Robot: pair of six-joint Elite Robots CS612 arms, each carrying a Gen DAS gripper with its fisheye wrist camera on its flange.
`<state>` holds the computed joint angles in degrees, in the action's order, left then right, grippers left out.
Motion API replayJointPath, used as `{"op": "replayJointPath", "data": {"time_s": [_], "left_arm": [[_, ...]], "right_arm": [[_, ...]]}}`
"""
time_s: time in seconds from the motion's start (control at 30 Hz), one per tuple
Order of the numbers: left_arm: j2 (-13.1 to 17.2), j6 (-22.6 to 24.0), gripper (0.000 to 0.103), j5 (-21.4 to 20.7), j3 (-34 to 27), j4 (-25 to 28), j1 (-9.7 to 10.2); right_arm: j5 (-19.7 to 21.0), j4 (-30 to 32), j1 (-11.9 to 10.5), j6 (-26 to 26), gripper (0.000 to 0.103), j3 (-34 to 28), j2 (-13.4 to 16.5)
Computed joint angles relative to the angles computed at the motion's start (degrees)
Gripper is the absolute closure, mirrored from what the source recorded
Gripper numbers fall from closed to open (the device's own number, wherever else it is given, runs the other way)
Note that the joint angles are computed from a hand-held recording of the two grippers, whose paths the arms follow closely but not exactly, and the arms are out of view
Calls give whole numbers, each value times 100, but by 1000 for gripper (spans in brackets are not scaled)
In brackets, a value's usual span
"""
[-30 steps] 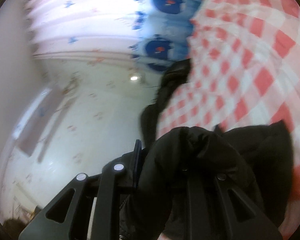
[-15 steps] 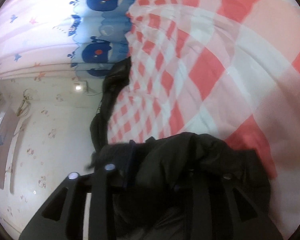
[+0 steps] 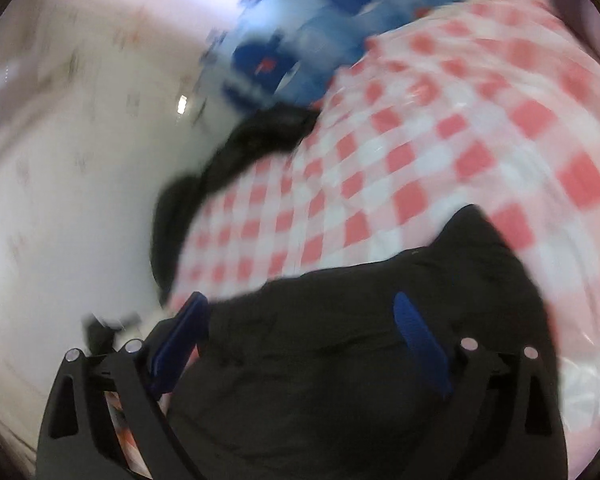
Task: Fold large clothes
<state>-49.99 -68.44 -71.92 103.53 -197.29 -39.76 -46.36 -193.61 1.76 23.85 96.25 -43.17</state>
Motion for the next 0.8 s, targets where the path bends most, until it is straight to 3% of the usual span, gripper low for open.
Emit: {"op": "replayJointPath", "data": {"time_s": [0.07,0.1,0.2,0.27,0.37,0.53,0.63,0.7,0.8], "left_arm": [[154,300,13,-262,-176,-329,-37],[294,630,13,-609,-382,-267,-51],[655,1187,13,-1119,-927,415,-101],[927,1373,13,-1195,-1192,952,-131],[1186,1441,13,-905,-1218,870,-218],[971,1337,13,-541,-1033,1316,-342],[750,1567,13,145,-906,1070,-461],[742,1709,13,661,-1002,1110,-491],[897,1310,13,440,-1139,1309,-363]], "right_arm": [[-243,547,195,-486,13,-182,5],[-380,776,284,-679,13,-278,42],[-878,1267,535,-1009,13,-598,254],[-1299,1584,676,-1234,13,-783,406],[-1619,1763,818,-1552,7,-928,584],[-2021,2423,931,-2083,7,-1023,493],[-2112,1838,935,-2238,7,-814,319],[-2454,1641,982,-2350,7,-890,285],[-2766,2028,1031,-2279,7,-1319,449]]}}
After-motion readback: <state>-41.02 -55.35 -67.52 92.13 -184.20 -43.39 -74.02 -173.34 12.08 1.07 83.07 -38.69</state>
